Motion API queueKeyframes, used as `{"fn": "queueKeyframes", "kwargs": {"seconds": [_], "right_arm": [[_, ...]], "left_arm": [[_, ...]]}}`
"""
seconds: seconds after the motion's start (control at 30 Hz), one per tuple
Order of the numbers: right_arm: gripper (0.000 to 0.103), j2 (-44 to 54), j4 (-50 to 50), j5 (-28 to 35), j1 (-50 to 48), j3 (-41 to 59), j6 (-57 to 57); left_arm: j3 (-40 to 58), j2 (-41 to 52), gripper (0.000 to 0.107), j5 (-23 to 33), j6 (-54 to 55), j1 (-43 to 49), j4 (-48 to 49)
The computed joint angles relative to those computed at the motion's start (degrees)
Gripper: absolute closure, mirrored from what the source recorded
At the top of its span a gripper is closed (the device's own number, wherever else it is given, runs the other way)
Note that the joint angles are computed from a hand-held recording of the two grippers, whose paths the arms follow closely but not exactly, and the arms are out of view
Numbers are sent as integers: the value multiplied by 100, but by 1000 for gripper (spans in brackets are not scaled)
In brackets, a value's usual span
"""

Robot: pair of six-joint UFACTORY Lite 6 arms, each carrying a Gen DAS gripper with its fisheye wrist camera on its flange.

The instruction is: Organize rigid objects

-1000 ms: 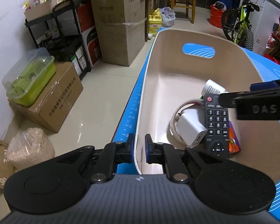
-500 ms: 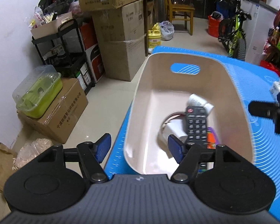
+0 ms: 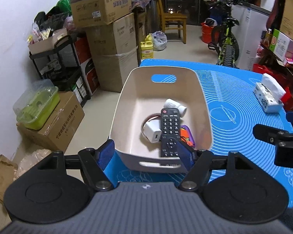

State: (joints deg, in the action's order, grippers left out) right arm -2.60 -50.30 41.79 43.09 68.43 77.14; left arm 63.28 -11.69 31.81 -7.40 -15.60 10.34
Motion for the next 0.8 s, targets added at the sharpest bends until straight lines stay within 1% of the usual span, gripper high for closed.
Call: {"fn": "queueKeyframes", "kwargs": {"seconds": [0.17, 0.37, 0.6, 0.7, 0.8], "right_arm": [[9, -984, -157, 687, 595, -837, 484], [8, -1900, -248, 1533, 1449, -1504, 1142], [7, -2569, -399, 2747, 2747, -1996, 2029], [6, -2703, -454, 3317, 3390, -2155, 2431], [6, -2804, -451, 3862, 3983, -2312, 2784]], "left_arm": [[-353, -703, 35, 254, -261, -308, 146], [-756, -1474, 35, 641, -989, -1055, 783], [-1280, -2246, 35, 1035, -2203, -2034, 1604], [-1475, -2499, 35, 1172, -2639, -2377, 1827], [-1709, -2815, 35, 1451, -3262, -2906, 2205]]}}
